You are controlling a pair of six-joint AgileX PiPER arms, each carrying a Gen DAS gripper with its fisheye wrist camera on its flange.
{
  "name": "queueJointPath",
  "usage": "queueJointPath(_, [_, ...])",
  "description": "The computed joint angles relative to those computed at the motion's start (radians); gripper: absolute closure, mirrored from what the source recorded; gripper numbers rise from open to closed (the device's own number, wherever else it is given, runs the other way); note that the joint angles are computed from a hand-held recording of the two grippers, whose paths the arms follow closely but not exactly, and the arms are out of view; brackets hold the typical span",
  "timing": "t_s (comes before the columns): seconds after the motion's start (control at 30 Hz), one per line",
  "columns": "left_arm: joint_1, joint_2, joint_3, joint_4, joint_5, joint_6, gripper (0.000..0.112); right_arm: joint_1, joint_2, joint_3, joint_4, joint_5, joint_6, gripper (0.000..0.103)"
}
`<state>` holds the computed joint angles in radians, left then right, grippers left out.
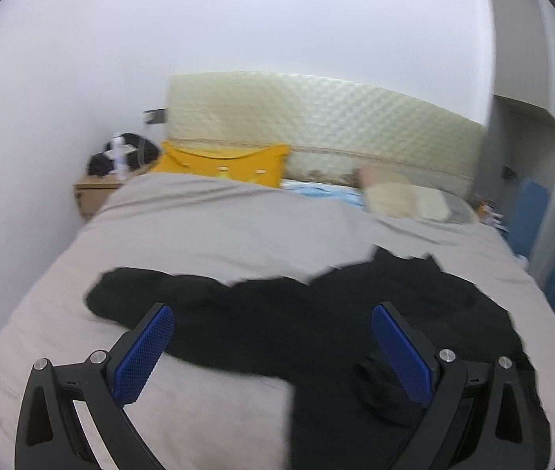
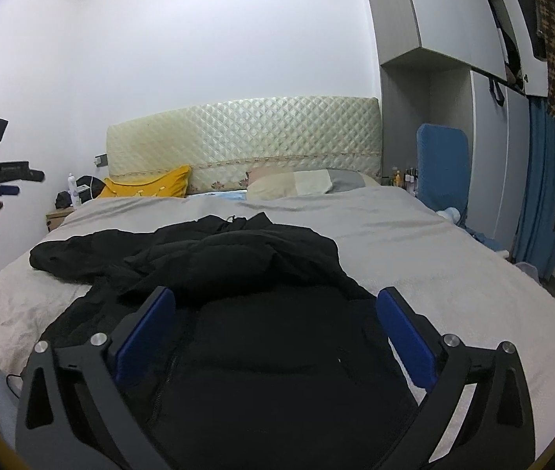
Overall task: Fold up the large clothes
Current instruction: 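Grasp the other black sleeve cuff with the left gripper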
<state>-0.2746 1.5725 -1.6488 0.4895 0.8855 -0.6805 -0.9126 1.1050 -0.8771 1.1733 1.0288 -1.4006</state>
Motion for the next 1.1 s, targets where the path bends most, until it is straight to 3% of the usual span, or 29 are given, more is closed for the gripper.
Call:
queueJointPath(0.2, [0.264, 0.084, -0.043, -0.186, -0.060, 0.223, 0.010, 0.061, 0.021, -0.003, -0.027, -0.074, 0.045, 0.001])
queueJointPath(0.33, [0.403, 0.148, 0.001, -0.307, -0.141, 0.313, 0.010, 0.143, 0.015, 0.010, -0.080, -0.155, 0.079, 0.001])
queueJointPath(0.47, [0.515, 0.255, 0.018, -0.439, -0.177, 0.359, 0.010, 0.227, 0.005, 0.024, -0.150, -0.245, 0.125, 0.001])
queueJointPath(0.53, [0.570, 0.291, 0.042, -0.551, -0.212, 0.435, 0.010, 0.289, 0.005, 0.027, -0.232, -0.313, 0.196, 0.001])
queueJointPath(0.67, [0.664, 0.404, 0.034, -0.755, -0.239, 0.581, 0.010, 0.375, 0.040, 0.003, -0.344, -0.369, 0.345, 0.001])
queueJointPath(0.87, [0.786, 0.623, -0.106, -1.008, -0.228, 0.745, 0.010, 0.570, 0.106, -0.047, -0.579, -0.467, 0.650, 0.001])
queueJointPath(1.1, [0.832, 0.821, -0.307, -1.130, -0.223, 0.826, 0.010, 0.657, 0.183, -0.122, -0.698, -0.472, 0.873, 0.001])
